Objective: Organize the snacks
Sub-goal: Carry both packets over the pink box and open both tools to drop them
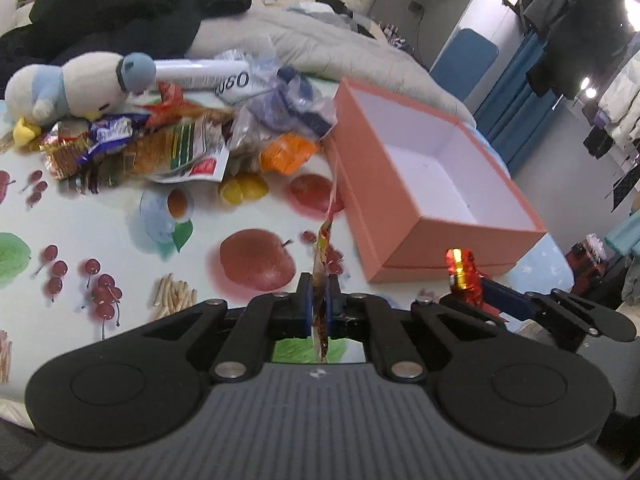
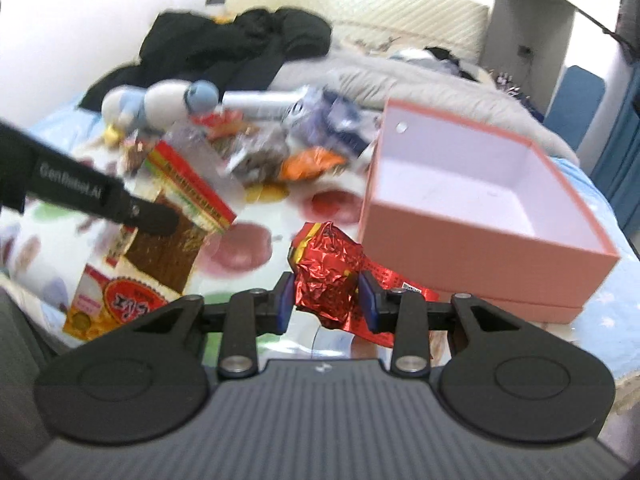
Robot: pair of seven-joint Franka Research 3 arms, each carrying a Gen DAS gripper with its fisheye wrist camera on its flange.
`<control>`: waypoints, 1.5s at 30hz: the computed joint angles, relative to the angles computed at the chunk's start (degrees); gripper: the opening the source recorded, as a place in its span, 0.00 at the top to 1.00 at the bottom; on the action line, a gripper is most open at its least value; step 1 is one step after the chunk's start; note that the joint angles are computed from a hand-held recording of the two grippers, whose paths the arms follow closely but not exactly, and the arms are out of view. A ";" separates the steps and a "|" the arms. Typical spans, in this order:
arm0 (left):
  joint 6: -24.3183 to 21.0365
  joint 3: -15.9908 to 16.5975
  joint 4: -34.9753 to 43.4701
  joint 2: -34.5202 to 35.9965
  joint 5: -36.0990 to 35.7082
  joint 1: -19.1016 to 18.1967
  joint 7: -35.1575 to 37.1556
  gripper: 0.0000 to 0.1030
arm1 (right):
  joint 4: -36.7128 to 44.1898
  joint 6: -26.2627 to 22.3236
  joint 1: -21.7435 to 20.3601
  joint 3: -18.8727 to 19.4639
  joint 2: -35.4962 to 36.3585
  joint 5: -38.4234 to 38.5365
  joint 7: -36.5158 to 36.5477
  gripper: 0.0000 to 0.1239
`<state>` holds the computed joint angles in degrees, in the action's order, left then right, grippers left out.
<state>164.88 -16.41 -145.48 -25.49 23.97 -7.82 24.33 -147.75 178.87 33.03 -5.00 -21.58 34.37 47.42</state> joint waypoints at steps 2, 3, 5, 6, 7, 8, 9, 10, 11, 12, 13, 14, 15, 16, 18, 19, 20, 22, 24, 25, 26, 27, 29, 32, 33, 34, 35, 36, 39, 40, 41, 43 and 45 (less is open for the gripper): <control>-2.46 -0.82 1.43 -0.96 0.18 -0.05 -0.36 0.94 | 0.15 -0.92 -1.39 0.66 -1.86 -0.36 1.17 0.70; -3.79 -1.22 2.29 -1.31 0.46 -0.06 -0.48 0.94 | 0.24 -1.34 -1.80 0.80 -2.72 -0.47 1.63 0.70; -5.86 -1.76 4.08 -1.47 1.01 -0.19 -0.76 0.94 | 0.51 -2.17 -2.47 0.74 -4.32 -0.66 2.29 0.70; -7.18 -2.17 5.02 -1.58 1.44 -0.16 -1.02 0.94 | 0.74 -2.57 -2.95 0.83 -4.86 -0.84 2.72 0.70; -8.86 -2.66 6.15 -1.67 1.96 -0.07 -1.42 0.94 | 1.02 -3.06 -3.36 0.83 -5.37 -0.98 3.11 0.70; -9.96 -2.89 6.97 -1.71 2.21 -0.22 -1.90 0.94 | 1.45 -3.74 -3.97 0.89 -5.77 -1.20 3.57 0.70; -10.82 -2.86 7.70 -1.71 2.20 -0.55 -2.27 0.94 | 1.91 -4.38 -5.10 1.35 -6.15 -1.71 4.27 0.70; -11.84 -2.88 8.51 -1.72 2.23 -0.84 -2.58 0.94 | 2.14 -4.71 -6.08 1.79 -6.53 -2.21 4.83 0.70; -13.36 -3.18 9.64 -1.53 2.61 -0.89 -2.86 0.94 | 2.34 -4.98 -7.16 2.37 -6.86 -2.75 5.63 0.70; -14.55 -3.38 10.56 -1.32 3.01 -1.11 -3.00 0.94 | 2.74 -5.42 -7.88 2.41 -7.13 -3.02 6.30 0.70; -15.55 -3.37 11.60 -0.90 3.27 -1.42 -2.85 0.94 | 3.16 -6.10 -8.29 2.23 -7.34 -3.13 6.82 0.70; -16.37 -3.29 12.67 -0.34 3.44 -1.76 -2.63 0.94 | 3.45 -6.64 -8.79 2.18 -7.46 -3.22 7.39 0.70; -17.06 -3.06 13.81 0.35 3.51 -2.20 -2.06 0.94 | 3.89 -7.37 -9.52 2.27 -7.51 -3.35 8.23 0.70; -17.52 -2.92 14.83 1.01 3.72 -2.47 -1.71 0.94 | 4.19 -8.04 -10.15 2.31 -7.64 -3.48 8.91 0.70; -17.76 -2.59 17.10 2.85 4.22 -2.82 -0.93 0.94 | 5.31 -9.20 -11.03 2.01 -7.15 -3.61 9.77 0.70; -17.75 -2.45 18.34 3.97 4.55 -2.89 -0.55 0.94 | 6.10 -9.48 -11.01 1.52 -6.51 -3.35 9.74 0.70; -17.57 -2.34 19.62 5.20 5.01 -2.85 -0.34 0.94 | 6.82 -9.62 -11.28 1.49 -5.84 -3.32 9.85 0.70; -17.14 -2.21 22.32 7.87 6.17 -2.71 -0.12 0.94 | 8.31 -9.50 -11.55 0.98 -4.24 -2.99 9.48 0.70; -16.54 -1.99 25.13 10.81 7.47 -2.72 0.20 0.94 | 10.26 -9.38 -11.49 0.26 -2.15 -2.14 8.77 0.70; -16.02 -1.65 26.64 12.52 7.79 -2.94 0.95 0.93 | 11.30 -9.31 -11.56 0.01 -1.05 -1.73 8.33 0.70; -15.81 -1.26 28.47 14.52 7.98 -3.20 2.11 0.93 | 12.34 -9.19 -11.40 -0.42 0.07 -1.00 7.63 0.70; -15.63 -0.93 30.23 16.40 8.30 -3.38 2.65 0.93 | 13.60 -8.95 -10.85 -1.28 1.51 0.26 6.32 0.70; -14.66 -0.05 34.10 20.32 8.40 -4.00 4.51 0.93 | 15.71 -8.88 -11.01 -1.81 3.95 1.93 4.25 0.70; -15.54 0.84 41.36 26.79 11.14 -5.30 6.16 0.93 | 19.79 -8.33 -11.59 -2.36 8.39 5.47 0.48 0.70; -15.38 1.34 43.69 28.97 10.88 -5.83 6.89 0.93 | 21.27 -8.55 -12.02 -2.39 9.87 6.68 -0.42 0.70; -15.40 1.88 46.07 31.17 10.63 -6.35 7.77 0.93 | 22.80 -8.83 -12.55 -2.35 11.34 7.79 -1.22 0.70; -15.48 2.46 48.39 33.39 10.57 -6.90 8.60 0.93 | 24.08 -8.97 -13.10 -2.18 12.60 8.76 -2.08 0.70; -15.79 2.96 50.95 35.73 10.12 -7.46 9.63 0.93 | 25.44 -8.98 -13.57 -2.04 14.02 9.92 -3.30 0.70; -16.77 4.28 58.26 42.40 7.23 -8.68 13.72 0.93 | 29.25 -9.59 -15.68 -0.99 18.15 12.15 -4.69 0.69; -17.65 4.66 61.04 44.73 6.28 -9.12 15.16 0.93 | 30.33 -10.28 -16.54 -0.53 19.32 12.23 -4.52 0.69; -18.11 5.03 63.18 46.70 5.18 -9.37 16.36 0.93 | 31.42 -10.68 -17.38 -0.01 20.60 12.21 -4.18 0.69; -19.64 5.47 68.05 50.70 2.68 -9.82 18.92 0.93 | 33.73 -11.49 -19.05 1.06 23.36 11.12 -2.78 0.69; -20.81 6.18 71.18 53.54 1.04 -10.36 20.52 0.93 | 35.41 -12.58 -20.64 2.12 25.44 10.11 -1.54 0.69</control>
<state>144.07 -10.23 -74.30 28.05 25.01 -18.18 44.85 -112.33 166.29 12.39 -2.88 3.86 44.48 45.88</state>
